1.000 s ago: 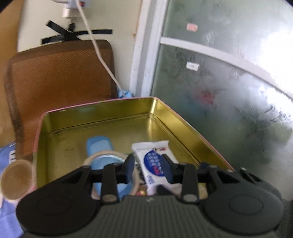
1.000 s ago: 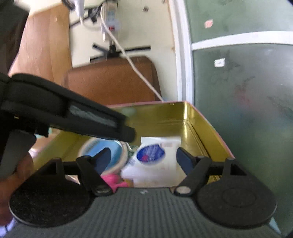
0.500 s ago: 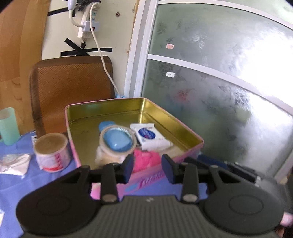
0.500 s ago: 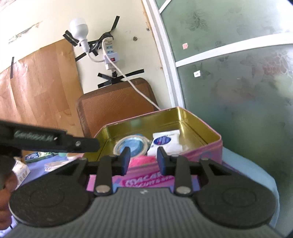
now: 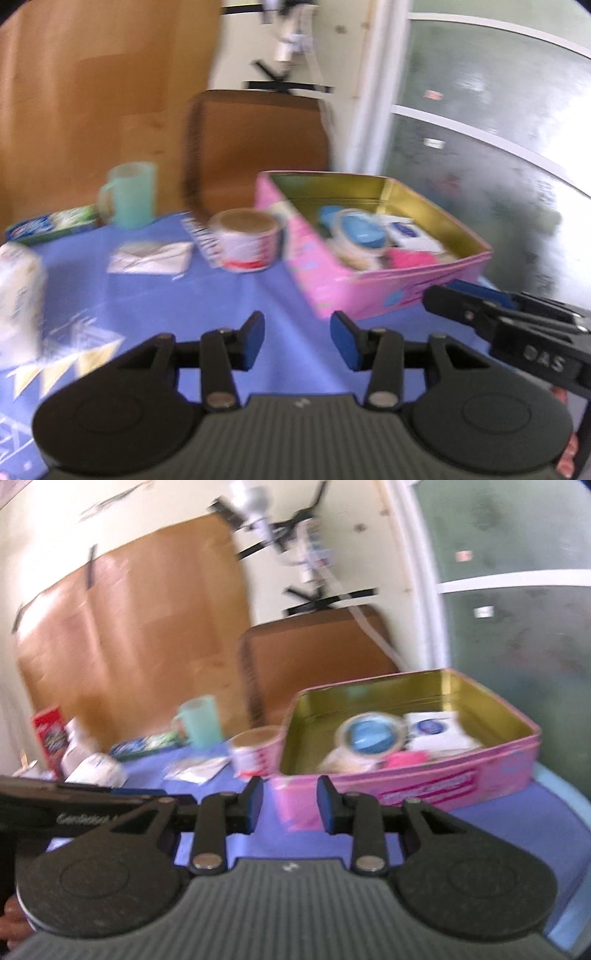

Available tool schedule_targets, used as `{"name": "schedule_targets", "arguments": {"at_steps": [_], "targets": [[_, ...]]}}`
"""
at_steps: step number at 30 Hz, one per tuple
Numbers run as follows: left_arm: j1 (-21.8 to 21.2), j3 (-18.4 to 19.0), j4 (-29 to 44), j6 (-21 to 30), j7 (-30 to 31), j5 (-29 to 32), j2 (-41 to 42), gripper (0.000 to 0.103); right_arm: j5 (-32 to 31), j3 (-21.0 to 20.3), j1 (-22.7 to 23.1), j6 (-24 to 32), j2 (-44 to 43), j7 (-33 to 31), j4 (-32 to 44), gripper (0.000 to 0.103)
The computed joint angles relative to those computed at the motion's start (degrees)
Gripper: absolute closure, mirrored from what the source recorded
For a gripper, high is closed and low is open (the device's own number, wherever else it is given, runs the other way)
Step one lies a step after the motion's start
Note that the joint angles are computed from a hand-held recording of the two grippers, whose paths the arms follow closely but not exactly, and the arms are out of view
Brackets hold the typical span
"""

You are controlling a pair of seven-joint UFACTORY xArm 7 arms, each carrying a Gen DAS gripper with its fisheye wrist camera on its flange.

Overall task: Organize soft objects
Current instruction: 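Move the right gripper to the clear bag with the smiley item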

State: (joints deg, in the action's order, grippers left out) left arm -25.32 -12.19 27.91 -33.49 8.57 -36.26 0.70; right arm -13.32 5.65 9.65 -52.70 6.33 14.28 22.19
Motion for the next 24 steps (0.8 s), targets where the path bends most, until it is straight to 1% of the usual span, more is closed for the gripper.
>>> {"name": "schedule_targets", "arguments": {"at_steps": [2, 5, 7, 8, 10, 12, 13, 14, 15, 16, 17, 18, 19, 21, 22, 23, 24], "targets": [[1.26, 1.05, -2.98, -1.17, -2.99, 1.78, -0.87, 0.062, -0.27, 0.89, 1.13, 1.18, 0.85, -1.18, 1.02, 0.068], [3.76, 2.54, -6.14, -2.49, -5.77, 2.38, -1.07, 0.062, -2.8, 1.95, 2.1, 3.99, 2.78, -0.61, 3.82, 0.068], [5.27, 3.31, -7.28, -4.2, -5.15, 0.14, 0.01, 0.062, -5.19, 2.79, 2.59, 6.32, 4.08, 0.52, 6.37, 0.068], [6.02, 3.84, -7.87, -5.14, -5.23, -0.2, 0.6, 0.062, -7.0, 3.17, 2.61, 7.59, 5.11, 1.3, 8.14, 0.068], [8.02, 5.4, -8.99, -6.53, -6.89, 1.33, 2.02, 0.062, -11.15, 4.13, 2.38, 10.4, 7.65, 3.21, 12.68, 0.068], [10.14, 6.89, -9.78, -7.79, -9.32, 3.6, 3.67, 0.062, -13.02, 4.96, 3.14, 13.9, 10.17, 2.66, 17.6, 0.068], [11.0, 7.43, -10.14, -8.43, -10.62, 4.66, 4.41, 0.062, -13.7, 5.54, 3.62, 16.55, 11.86, 2.32, 21.04, 0.067], [12.1, 8.05, -10.4, -9.07, -12.41, 6.47, 5.22, 0.062, -15.72, 6.65, 3.2, 19.53, 13.75, 3.09, 24.91, 0.064], [13.15, 8.48, -10.88, -11.17, -14.66, 9.24, 6.27, 0.061, -18.76, 8.42, 1.93, 22.69, 15.99, 4.61, 29.19, 0.059], [13.85, 8.71, -11.38, -13.65, -16.39, 11.39, 7.37, 0.06, -21.41, 10.53, 0.62, 26.11, 18.6, 5.85, 33.89, 0.049], [13.93, 8.73, -11.54, -15.89, -17.14, 11.94, 8.61, 0.06, -22.16, 12.08, 0.24, 29.64, 21.26, 5.86, 38.61, 0.043], [13.71, 8.69, -11.63, -16.83, -17.13, 11.61, 9.02, 0.06, -20.51, 12.24, 1.71, 33.77, 24.25, 4.47, 44.19, 0.042], [13.31, 8.62, -11.37, -16.96, -16.62, 10.77, 9.22, 0.06, -19.66, 13.14, 2.07, 37.49, 26.82, 3.59, 48.73, 0.042], [12.99, 8.56, -11.38, -17.2, -16.6, 10.14, 9.23, 0.061, -18.63, 19.03, -0.09, 47.24, 34.38, 1.4, 60.34, 0.041], [13.03, 8.61, -11.32, -17.15, -16.78, 10.13, 9.18, 0.061, -18.4, 19.22, 1.1, 51.3, 37.73, 1.57, 66.14, 0.038], [13.16, 8.64, -11.16, -17.5, -17.37, 10.44, 9.62, 0.061, -15.77, 17.54, 3.6, 54.17, 39.96, 0.4, 70.58, 0.035], [13.26, 8.68, -11.11, -17.69, -17.81, 10.72, 9.77, 0.062, -14.42, 15.39, 6.2, 57.09, 42.34, 0.72, 75.33, 0.035]]}}
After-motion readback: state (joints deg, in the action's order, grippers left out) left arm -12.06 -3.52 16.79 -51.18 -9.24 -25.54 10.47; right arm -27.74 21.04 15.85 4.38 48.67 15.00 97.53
